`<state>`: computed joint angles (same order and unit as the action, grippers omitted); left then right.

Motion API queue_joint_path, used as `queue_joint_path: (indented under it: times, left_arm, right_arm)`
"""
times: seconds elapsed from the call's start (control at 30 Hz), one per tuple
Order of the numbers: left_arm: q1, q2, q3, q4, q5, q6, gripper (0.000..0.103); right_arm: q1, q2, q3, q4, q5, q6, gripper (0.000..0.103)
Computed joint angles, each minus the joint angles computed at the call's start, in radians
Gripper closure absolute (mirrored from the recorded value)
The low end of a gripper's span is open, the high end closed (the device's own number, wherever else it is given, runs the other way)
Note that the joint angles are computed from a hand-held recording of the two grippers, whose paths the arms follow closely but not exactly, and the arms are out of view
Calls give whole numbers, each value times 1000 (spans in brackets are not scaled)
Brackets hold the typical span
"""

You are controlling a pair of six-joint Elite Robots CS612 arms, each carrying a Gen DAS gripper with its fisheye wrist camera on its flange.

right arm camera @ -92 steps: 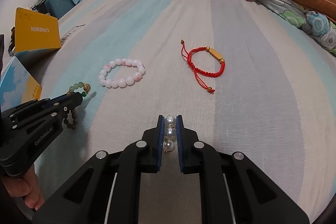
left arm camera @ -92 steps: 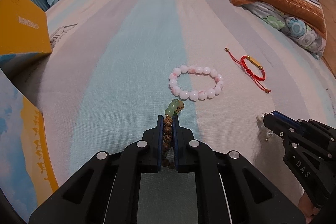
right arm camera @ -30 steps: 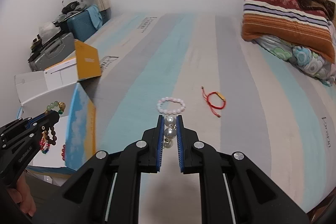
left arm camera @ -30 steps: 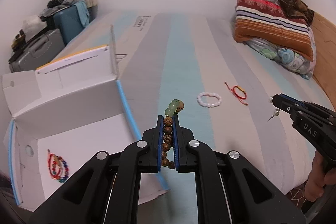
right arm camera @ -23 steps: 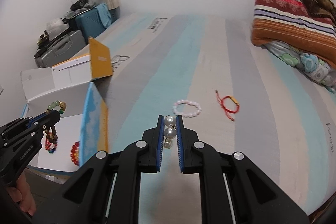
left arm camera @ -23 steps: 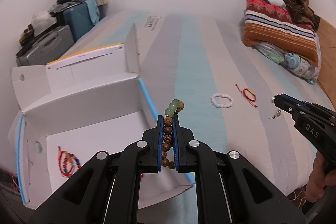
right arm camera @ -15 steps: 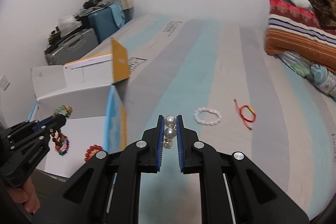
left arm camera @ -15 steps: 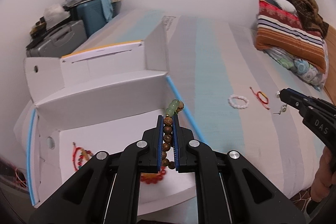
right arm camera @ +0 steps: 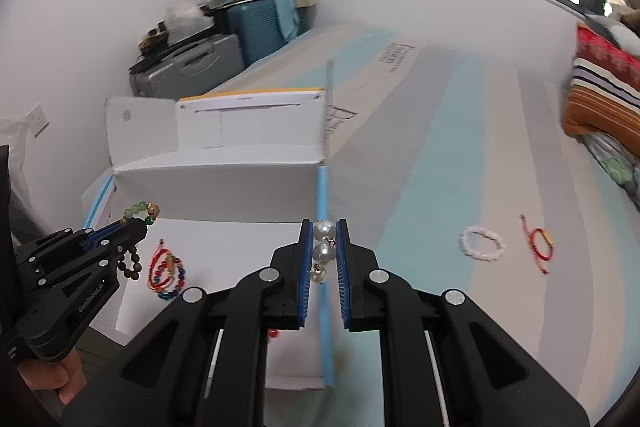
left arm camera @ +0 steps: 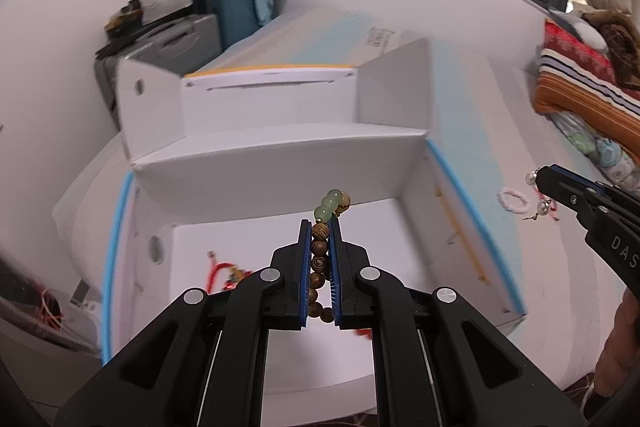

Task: Organize jewelry
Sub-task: 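Carry the wooden bead bracelet and pearl strand with both tools into the box, then open both tools inside the box to release the bracelet and pearls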

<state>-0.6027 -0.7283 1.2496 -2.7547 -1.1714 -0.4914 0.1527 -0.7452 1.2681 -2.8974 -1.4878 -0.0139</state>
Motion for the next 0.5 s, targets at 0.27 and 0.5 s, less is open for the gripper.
queue_joint_path:
  times: [0.27,0.5]
  left_arm:
    - [31,2,27,40,-13,-53,96]
    - [44,18,32,62,-43,-81,96]
  right_arm:
    - [28,54,-67,83,21,-3,92]
    - [44,92,-97,147,24,-11,92]
